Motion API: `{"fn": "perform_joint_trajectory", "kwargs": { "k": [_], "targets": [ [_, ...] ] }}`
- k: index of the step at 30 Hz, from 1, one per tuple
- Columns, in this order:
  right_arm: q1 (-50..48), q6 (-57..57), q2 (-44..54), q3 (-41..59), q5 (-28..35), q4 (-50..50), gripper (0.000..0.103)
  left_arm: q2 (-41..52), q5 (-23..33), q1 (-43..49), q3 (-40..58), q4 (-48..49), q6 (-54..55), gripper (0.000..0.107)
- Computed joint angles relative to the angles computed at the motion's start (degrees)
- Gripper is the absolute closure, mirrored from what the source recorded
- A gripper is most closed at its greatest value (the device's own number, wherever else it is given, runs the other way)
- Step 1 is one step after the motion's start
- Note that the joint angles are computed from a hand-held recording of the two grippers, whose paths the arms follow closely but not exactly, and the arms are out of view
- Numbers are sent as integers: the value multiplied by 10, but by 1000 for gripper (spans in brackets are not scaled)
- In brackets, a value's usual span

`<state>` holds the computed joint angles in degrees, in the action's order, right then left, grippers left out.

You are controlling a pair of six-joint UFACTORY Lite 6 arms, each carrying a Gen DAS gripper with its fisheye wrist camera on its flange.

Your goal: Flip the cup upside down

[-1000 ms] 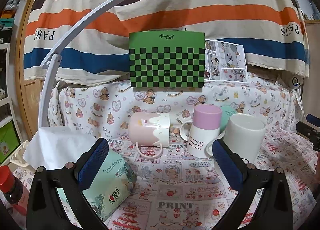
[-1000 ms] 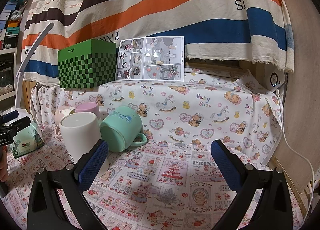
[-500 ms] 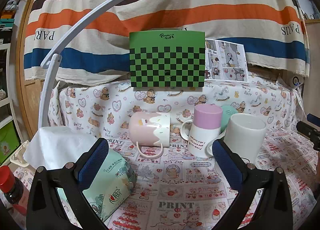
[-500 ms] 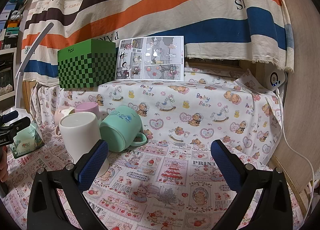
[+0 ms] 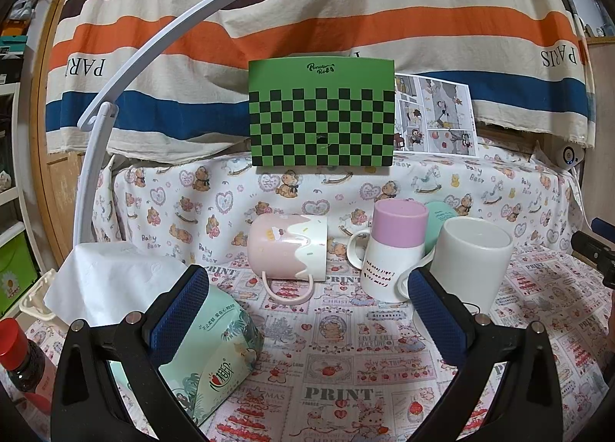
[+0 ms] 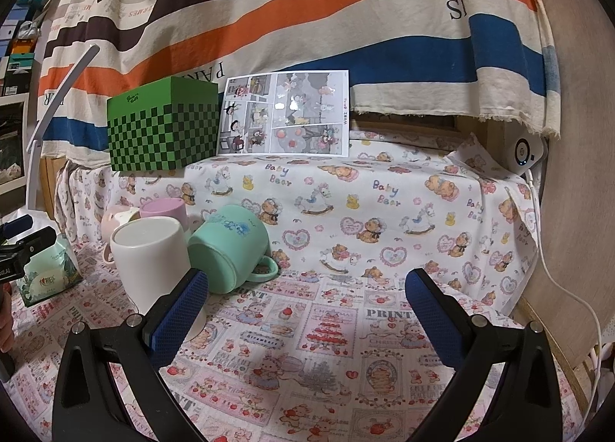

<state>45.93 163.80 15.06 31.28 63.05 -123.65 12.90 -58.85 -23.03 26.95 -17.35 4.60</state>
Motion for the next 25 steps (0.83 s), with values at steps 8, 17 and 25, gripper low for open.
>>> {"fn": "perform_joint_trajectory", "kwargs": {
  "k": [8,17,25],
  "targets": [
    [0,-4,-4,-2,-6,0,0,3,-3,1,-1,1,0,4],
    [-1,-7,-6,0,-9,3,0,4,-2,3,0,3,-1,4],
    [-5,-10,-1,7,-14,-1,0,8,-6,7,-1,8,-3,4]
  ]
}}
